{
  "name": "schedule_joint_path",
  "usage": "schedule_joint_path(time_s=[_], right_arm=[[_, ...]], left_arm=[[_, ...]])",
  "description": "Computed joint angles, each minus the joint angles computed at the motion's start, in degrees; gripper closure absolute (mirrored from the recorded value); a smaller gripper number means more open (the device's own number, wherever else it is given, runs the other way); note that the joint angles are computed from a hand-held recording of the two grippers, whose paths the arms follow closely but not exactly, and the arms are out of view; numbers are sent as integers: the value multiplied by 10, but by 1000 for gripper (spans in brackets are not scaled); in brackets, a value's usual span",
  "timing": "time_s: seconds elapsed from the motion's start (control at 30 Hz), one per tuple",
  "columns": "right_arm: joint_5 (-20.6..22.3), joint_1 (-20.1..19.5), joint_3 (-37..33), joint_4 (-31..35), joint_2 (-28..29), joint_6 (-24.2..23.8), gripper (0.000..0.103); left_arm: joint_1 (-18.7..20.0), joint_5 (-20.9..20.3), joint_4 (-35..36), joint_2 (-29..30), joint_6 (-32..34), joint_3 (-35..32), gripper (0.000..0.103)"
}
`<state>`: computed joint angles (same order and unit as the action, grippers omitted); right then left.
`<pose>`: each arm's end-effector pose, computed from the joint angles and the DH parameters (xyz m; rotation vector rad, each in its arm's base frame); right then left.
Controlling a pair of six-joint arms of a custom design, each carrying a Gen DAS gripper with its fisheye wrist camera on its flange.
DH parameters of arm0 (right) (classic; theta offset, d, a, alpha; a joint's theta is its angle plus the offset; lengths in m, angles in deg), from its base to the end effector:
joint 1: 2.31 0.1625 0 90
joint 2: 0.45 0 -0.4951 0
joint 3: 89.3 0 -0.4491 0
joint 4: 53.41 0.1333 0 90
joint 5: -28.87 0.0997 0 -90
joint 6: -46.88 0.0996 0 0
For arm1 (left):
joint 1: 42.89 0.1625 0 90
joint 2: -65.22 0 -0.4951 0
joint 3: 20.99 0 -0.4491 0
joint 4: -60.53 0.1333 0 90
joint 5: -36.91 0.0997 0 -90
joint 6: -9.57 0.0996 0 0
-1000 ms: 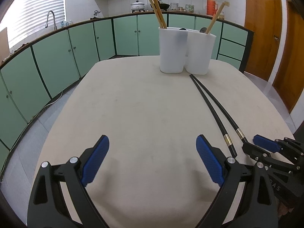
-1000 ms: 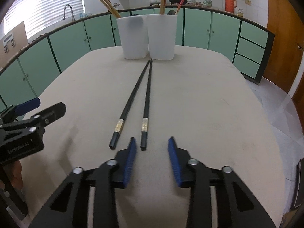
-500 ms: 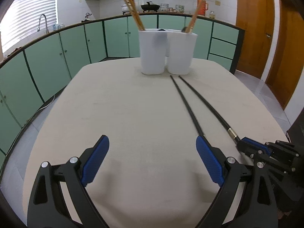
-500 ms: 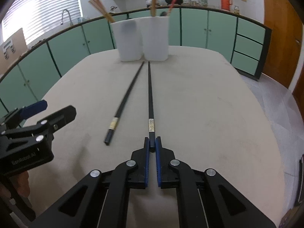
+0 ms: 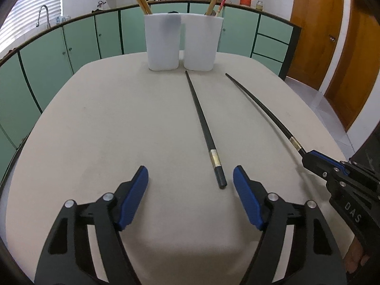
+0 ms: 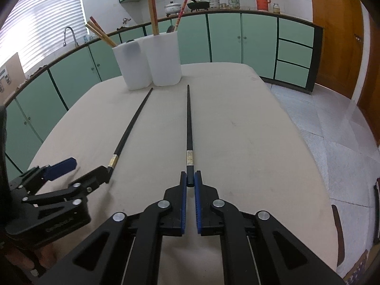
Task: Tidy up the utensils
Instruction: 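Grasp a black chopstick with the right tool while the left grasps the other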
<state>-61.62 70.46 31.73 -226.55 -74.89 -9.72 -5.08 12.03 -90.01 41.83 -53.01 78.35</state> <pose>-0.0455 -0.5940 0.2926 0.8946 -2.5118 0.6972 -0.3752 -0.5742 -0.1435 -0.0096 2.1380 -0.9904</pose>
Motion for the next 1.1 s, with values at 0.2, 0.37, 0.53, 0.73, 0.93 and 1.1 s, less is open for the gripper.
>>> schedule_joint_path(time_s=[0.2,0.37,0.53,0.73,0.93,1.1], right_arm=[[9,0,0,3,-2,2,97],[13,-2,-1,7,-4,4,97],[19,-2,2,2,-8,-2,97],[32,0,7,-5,-17,-11,97],[44,4,8,-8,-25,-17,97],[63,7,10,-8,-37,-22,97]], left_arm=[[5,-5,31,7,-14,-21,52],[4,-4,25,9,-4,-24,90],[-1,-4,0,8,11,-18,97],[-15,16,-15,-2,14,-5,97],[-34,48,-14,-13,11,2,97],[-44,68,-25,-18,18,2,97]])
